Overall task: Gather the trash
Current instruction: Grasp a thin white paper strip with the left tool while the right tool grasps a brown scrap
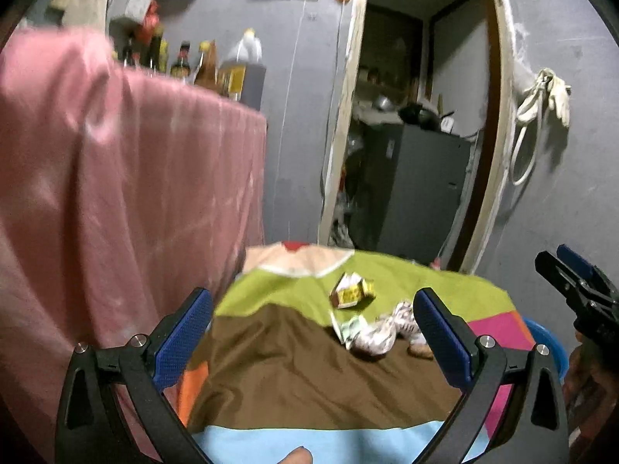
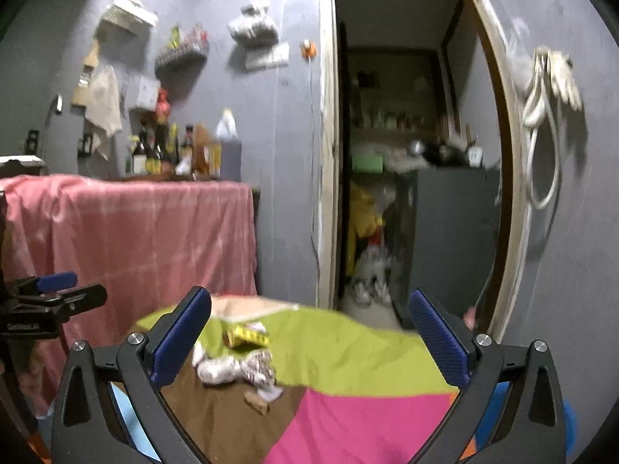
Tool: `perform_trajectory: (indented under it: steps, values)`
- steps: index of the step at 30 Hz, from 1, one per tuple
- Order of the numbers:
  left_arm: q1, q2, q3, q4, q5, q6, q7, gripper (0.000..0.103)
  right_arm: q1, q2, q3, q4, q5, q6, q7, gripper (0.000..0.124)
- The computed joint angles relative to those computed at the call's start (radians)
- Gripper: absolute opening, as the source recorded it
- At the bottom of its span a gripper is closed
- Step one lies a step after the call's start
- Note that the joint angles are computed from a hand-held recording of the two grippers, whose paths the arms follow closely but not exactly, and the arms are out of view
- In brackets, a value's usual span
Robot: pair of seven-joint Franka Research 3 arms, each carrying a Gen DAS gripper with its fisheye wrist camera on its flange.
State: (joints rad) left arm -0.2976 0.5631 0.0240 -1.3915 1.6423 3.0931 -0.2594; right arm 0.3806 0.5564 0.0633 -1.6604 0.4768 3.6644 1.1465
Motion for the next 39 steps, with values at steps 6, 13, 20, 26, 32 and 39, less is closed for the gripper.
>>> perform_trajectory:
  steps: [6,13,20,26,32,39]
  values:
    - [0.107,0.080,-0.155,0.007,-0.467,-0.051,0.524,0.100,0.002,0.033,-0.027,0.051,0.018,-0.148,0.003,0.091]
    - [0.239,0.191,-0.399,0.086,-0.820,-0.192,1.016,0.067,0.007,0.064,-0.068,0.110,-0.062,-0.379,0.036,0.065]
    - [0.226,0.287,-0.457,0.221,-0.991,-0.301,1.243,0.052,-0.083,0.093,0.030,0.164,-0.146,-0.553,0.053,0.048]
    - [0.184,0.413,-0.484,0.429,-1.143,-0.424,1.392,0.036,-0.112,0.123,0.062,0.230,-0.173,-0.693,0.025,0.035]
    - [0.109,0.511,-0.438,0.634,-1.245,-0.542,1.461,0.020,-0.113,0.170,0.064,0.327,-0.171,-0.827,0.012,0.030]
    - [0.054,0.580,-0.368,0.781,-1.355,-0.621,1.492,0.004,-0.110,0.203,0.054,0.401,-0.164,-0.934,0.013,0.020]
